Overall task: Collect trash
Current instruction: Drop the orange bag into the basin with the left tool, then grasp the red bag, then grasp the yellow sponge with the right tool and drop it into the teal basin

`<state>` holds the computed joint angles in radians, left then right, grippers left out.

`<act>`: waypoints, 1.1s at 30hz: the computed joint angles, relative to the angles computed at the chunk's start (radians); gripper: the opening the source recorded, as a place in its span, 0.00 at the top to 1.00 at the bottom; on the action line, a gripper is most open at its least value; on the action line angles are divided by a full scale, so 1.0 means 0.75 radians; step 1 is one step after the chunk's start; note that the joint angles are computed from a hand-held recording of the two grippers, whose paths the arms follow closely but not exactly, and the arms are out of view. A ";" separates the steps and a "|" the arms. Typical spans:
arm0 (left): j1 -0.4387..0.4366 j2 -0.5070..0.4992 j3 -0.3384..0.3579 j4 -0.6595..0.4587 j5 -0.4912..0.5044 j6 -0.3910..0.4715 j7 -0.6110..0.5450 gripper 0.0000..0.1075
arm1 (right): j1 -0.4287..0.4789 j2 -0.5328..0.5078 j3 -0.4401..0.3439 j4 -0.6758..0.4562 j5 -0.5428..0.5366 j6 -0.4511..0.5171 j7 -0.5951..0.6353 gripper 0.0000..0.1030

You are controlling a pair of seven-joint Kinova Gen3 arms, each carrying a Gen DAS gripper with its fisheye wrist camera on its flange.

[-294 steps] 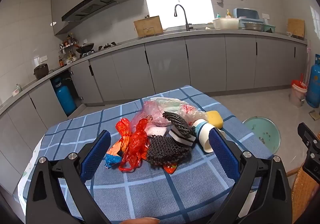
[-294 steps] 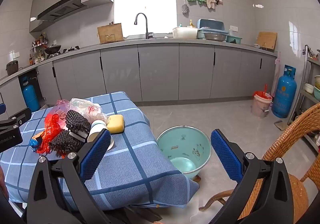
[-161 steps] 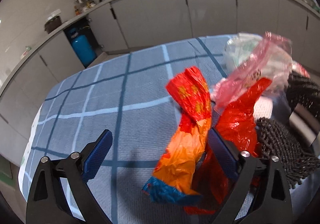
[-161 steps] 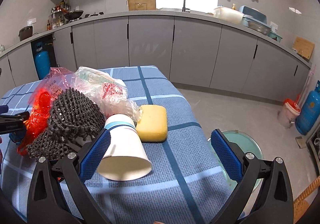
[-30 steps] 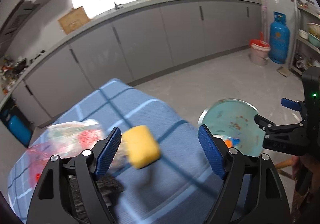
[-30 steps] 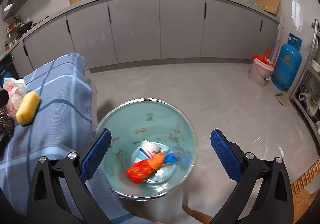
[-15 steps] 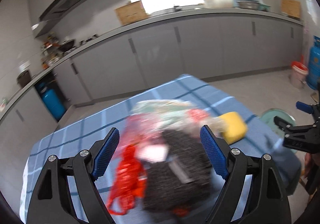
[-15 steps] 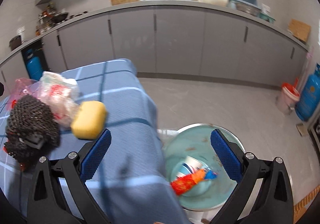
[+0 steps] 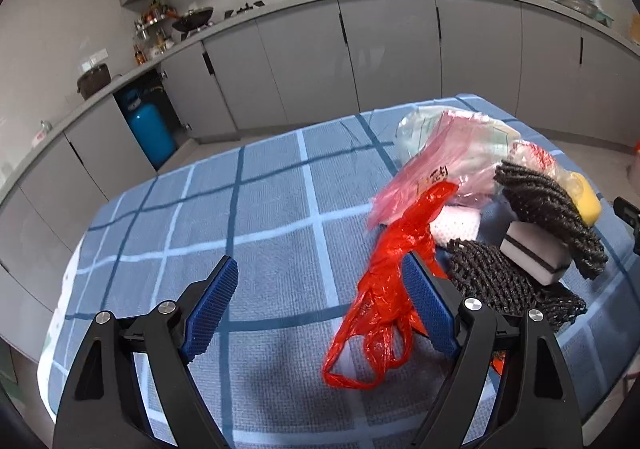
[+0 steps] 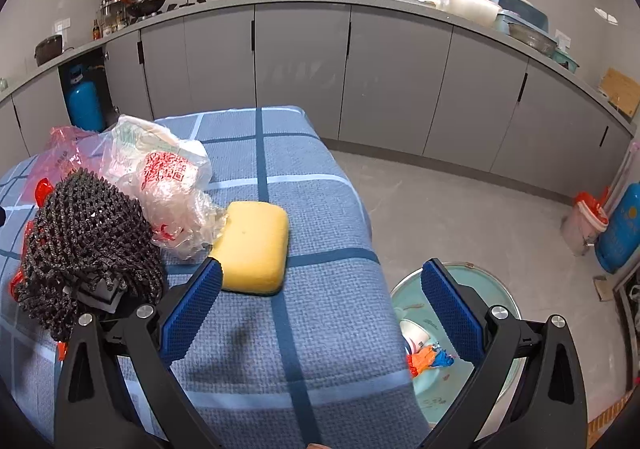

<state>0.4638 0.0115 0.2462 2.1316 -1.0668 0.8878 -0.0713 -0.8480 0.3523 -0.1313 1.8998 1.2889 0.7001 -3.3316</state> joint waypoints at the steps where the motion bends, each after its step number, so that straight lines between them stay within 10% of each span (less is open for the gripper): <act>1: -0.004 0.007 -0.003 -0.005 0.006 -0.014 -0.007 0.23 | 0.001 0.006 -0.002 -0.011 -0.010 0.003 0.015 0.05; 17: 0.003 0.155 -0.127 -0.011 -0.059 -0.251 0.009 0.24 | 0.023 0.089 0.058 -0.109 -0.088 -0.130 0.132 0.05; 21: -0.013 0.154 -0.143 0.001 -0.041 -0.319 -0.023 0.36 | 0.020 0.130 0.082 -0.165 -0.167 -0.160 0.242 0.08; 28: -0.070 0.105 -0.167 0.046 0.032 -0.470 -0.120 0.81 | 0.027 0.149 0.121 -0.187 -0.348 -0.268 0.438 0.46; 33: -0.067 0.051 -0.142 0.073 -0.009 -0.442 -0.066 0.89 | -0.059 0.132 0.209 -0.163 -0.343 -0.289 0.410 0.51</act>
<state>0.4136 0.0495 0.1399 2.1866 -1.0733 0.5560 -0.1205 -0.8921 0.4512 0.0257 1.7772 1.0315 0.4837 -3.0241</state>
